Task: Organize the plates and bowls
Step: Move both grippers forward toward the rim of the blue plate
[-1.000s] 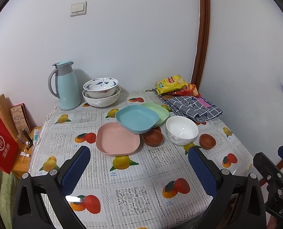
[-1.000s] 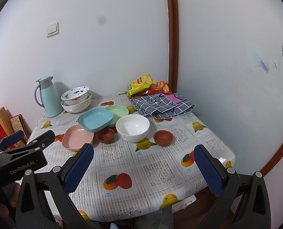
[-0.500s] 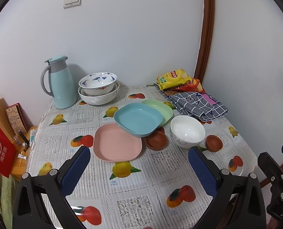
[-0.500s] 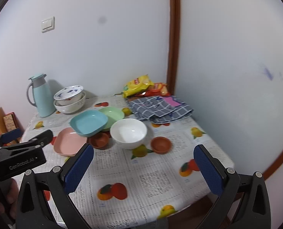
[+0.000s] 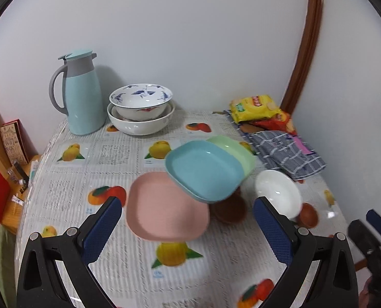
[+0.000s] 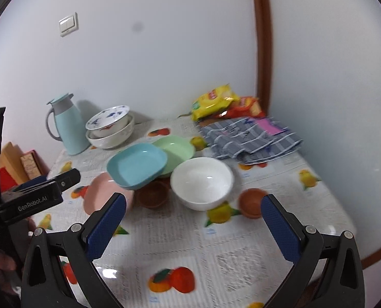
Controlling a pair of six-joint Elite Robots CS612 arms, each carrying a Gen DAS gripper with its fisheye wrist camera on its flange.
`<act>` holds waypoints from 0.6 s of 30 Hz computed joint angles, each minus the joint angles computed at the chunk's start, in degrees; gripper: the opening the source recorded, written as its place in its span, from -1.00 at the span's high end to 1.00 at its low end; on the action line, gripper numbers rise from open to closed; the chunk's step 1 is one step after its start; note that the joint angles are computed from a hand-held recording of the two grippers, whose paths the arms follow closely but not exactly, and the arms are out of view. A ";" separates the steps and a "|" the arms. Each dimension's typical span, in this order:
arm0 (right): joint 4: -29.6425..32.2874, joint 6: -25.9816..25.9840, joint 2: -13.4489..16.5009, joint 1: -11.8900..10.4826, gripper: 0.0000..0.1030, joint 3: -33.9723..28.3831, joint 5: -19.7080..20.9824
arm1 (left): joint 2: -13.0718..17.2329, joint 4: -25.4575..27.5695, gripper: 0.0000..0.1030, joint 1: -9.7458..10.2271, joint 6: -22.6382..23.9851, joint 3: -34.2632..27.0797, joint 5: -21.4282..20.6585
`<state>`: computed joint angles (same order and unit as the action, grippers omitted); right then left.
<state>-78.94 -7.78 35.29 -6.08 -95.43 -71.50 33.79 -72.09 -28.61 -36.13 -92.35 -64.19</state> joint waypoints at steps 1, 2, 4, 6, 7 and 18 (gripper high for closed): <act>-1.20 0.11 0.15 -0.11 -1.00 0.46 1.57 | -0.44 0.95 -1.00 0.33 -0.20 0.73 -0.44; -2.41 0.00 0.16 0.01 -1.00 1.11 2.23 | -0.75 1.28 -1.00 0.72 -0.13 1.41 -1.20; -4.02 -0.64 -0.13 0.75 -1.00 2.55 0.86 | -1.37 2.19 -1.00 1.27 -0.66 2.70 -1.04; -3.90 -1.77 -1.19 1.69 -1.00 4.90 -1.13 | -1.87 2.92 -1.00 1.77 -1.29 3.76 -1.26; -3.97 -2.06 -1.53 1.93 -1.00 5.79 -1.36 | -1.93 2.67 -1.00 2.07 -1.33 4.15 -1.46; -9.08 -4.98 -4.87 4.22 -0.99 16.10 -2.87 | -3.06 1.12 -1.00 4.66 -2.51 9.36 -3.02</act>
<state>-88.02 -12.75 30.41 -1.86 -79.33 -74.37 30.72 -70.97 -23.95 -38.64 -82.99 -67.21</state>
